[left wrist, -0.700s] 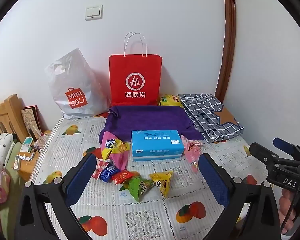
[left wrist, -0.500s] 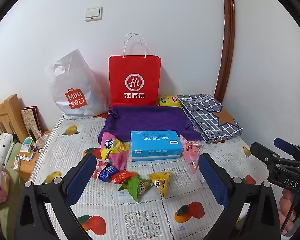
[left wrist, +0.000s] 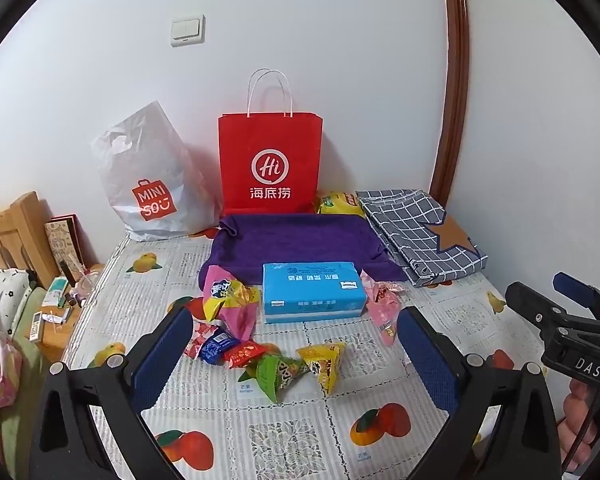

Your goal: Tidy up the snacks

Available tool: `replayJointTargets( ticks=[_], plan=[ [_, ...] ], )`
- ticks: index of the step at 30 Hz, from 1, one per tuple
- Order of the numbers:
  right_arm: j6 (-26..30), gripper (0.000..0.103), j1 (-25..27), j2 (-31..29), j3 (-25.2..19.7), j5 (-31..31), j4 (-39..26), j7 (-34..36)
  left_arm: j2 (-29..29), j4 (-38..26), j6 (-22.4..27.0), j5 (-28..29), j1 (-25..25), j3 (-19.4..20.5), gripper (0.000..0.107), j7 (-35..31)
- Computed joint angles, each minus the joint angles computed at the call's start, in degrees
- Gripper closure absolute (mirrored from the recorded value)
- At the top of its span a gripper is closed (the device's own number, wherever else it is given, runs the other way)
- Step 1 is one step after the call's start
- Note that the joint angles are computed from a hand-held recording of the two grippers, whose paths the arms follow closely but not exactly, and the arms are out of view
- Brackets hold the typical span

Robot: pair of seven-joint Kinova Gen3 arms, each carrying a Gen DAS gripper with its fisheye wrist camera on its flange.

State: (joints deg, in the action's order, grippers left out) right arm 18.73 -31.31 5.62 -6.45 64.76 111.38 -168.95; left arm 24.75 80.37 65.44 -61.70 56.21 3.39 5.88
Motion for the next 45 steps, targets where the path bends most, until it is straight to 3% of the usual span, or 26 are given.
replayJointTargets(
  ticks=[45],
  plan=[
    [-1.1, 0.002, 0.4, -0.8, -0.7, 2.4, 1.3, -2.1, 0.1, 0.2, 0.9, -1.1, 0.5, 0.2, 0.005, 0.6]
  ],
)
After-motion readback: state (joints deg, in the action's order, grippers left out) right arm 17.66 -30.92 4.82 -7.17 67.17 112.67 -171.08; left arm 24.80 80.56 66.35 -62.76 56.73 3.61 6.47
